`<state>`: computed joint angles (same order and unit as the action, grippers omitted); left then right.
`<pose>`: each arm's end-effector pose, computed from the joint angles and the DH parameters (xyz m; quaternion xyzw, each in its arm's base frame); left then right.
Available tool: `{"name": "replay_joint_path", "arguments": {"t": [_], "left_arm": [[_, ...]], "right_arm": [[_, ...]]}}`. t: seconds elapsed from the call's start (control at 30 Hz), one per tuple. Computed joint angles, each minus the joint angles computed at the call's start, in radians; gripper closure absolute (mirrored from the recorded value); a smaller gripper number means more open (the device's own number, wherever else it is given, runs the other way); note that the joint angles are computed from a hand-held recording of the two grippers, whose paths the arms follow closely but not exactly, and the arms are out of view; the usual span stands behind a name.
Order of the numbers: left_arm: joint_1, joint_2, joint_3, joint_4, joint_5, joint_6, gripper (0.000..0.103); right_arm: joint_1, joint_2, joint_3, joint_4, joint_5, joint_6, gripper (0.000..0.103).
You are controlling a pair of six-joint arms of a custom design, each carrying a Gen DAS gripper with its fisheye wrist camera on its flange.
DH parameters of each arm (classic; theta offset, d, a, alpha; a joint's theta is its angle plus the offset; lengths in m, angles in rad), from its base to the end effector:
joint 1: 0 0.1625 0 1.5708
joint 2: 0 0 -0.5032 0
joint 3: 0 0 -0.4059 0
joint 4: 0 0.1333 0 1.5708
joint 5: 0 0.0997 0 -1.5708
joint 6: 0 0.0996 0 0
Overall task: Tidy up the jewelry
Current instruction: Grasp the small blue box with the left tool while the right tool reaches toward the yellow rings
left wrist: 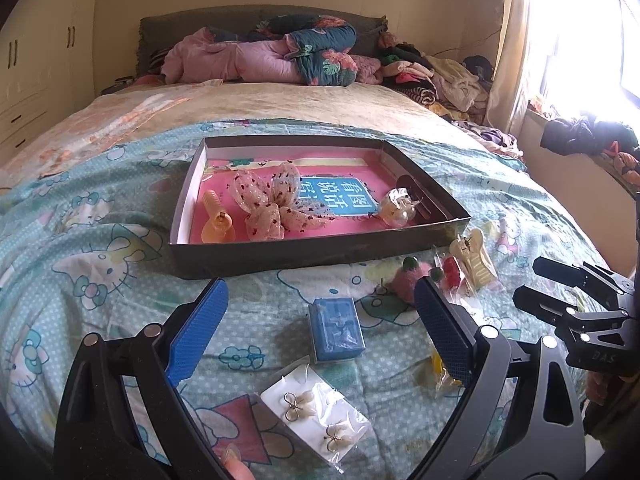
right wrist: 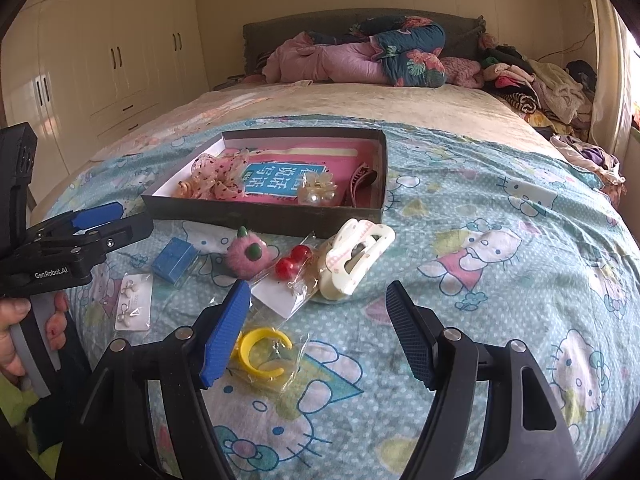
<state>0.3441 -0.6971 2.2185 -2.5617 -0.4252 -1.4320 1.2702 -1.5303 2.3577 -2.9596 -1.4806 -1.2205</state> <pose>-0.3679 -0.3698 -0.0057 0.0582 0.8213 -0.4552 0.3390 0.0079 -0.4550 0.3356 0.4373 -0.8546 0.2304 0.1594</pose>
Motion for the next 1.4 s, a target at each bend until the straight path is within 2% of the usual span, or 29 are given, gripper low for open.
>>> {"name": "replay_joint_path", "arguments": {"t": [0.4,0.6,0.8,0.93,1.13,1.27,1.4], "left_arm": [[0.022,0.033,-0.015,-0.023,-0.046,0.045,0.018],[0.035,0.044,-0.015,-0.047,-0.064,0.065,0.022],[0.053,0.056,-0.014,-0.115,-0.089,0.117,0.032],[0.061,0.069,-0.002,-0.207,-0.109,0.168,0.045],[0.076,0.078,0.0,-0.24,-0.129,0.189,0.059],[0.078,0.079,0.01,-0.269,-0.134,0.197,0.073],[0.078,0.08,0.013,-0.283,-0.135,0.204,0.073]], "right_arm": [[-0.007,0.027,0.004,0.048,-0.024,0.013,0.035],[0.0,0.047,0.002,0.053,-0.032,0.025,0.035],[0.01,0.073,-0.007,0.046,-0.045,0.051,0.035],[0.019,0.087,-0.016,0.055,-0.059,0.082,0.036],[0.037,0.109,-0.031,0.068,-0.074,0.134,0.039],[0.051,0.124,-0.029,0.05,-0.09,0.156,0.039],[0.062,0.141,-0.031,0.034,-0.105,0.195,0.04]]}}
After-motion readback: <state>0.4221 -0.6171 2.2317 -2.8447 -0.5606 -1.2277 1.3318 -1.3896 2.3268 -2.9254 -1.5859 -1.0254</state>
